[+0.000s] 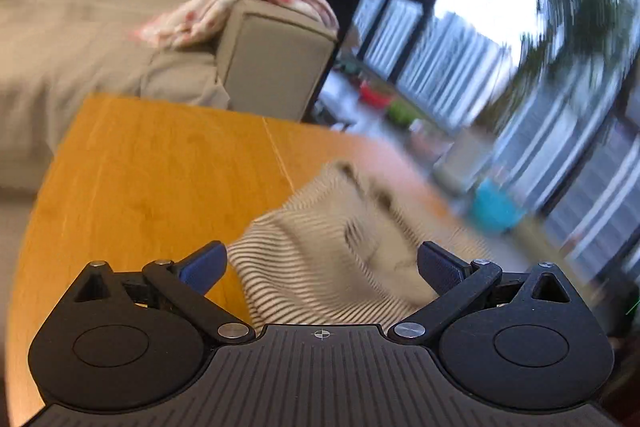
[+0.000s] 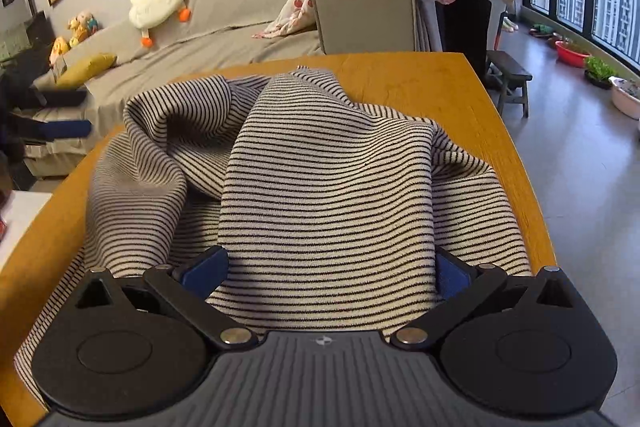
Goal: Fold clothes
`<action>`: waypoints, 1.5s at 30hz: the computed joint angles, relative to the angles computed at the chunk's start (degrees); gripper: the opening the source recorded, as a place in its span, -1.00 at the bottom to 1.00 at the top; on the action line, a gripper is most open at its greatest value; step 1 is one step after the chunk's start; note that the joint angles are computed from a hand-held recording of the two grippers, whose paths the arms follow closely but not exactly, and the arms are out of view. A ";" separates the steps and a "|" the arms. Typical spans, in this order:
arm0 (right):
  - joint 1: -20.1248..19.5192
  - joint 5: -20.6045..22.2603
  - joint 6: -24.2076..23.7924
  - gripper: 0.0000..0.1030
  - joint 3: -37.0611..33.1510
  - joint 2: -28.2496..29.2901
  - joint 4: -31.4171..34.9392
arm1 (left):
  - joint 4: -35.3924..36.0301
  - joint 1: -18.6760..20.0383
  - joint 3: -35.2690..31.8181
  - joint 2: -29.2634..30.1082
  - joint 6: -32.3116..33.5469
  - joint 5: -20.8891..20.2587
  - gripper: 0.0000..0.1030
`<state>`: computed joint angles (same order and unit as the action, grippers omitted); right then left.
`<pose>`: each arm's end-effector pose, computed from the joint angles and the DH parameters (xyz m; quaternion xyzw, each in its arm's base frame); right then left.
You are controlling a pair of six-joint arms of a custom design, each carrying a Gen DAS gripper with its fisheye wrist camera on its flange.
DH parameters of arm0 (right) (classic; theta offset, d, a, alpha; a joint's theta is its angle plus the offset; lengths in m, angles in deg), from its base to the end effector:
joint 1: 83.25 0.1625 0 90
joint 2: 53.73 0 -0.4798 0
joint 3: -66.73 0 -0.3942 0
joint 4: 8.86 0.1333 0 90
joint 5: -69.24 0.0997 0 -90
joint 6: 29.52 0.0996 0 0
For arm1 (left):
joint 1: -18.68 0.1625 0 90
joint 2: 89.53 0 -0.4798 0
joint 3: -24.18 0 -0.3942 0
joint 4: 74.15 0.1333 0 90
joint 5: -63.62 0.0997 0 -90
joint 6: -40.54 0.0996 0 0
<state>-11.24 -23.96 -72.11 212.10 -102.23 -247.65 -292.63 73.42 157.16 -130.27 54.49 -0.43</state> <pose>-0.0053 -0.4299 0.1476 0.1795 -0.8807 0.3652 0.2424 -0.1335 -0.4953 0.0684 0.3221 0.8711 -0.3373 0.1537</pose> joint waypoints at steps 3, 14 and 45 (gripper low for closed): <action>-1.18 2.16 0.56 1.00 0.47 -0.44 0.16 | -8.49 -4.55 -1.45 8.26 13.77 9.13 1.00; -1.16 1.70 -0.30 1.00 0.35 -1.22 1.83 | -7.14 -0.60 -9.88 8.62 17.48 21.70 -0.54; 10.68 -14.16 -34.37 -0.35 -18.77 9.03 -7.64 | 1.59 1.76 -5.09 9.67 5.28 -5.12 0.90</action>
<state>-0.57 -38.12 -106.49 193.33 -93.20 -255.30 -291.04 75.17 152.07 -120.59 59.77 -5.55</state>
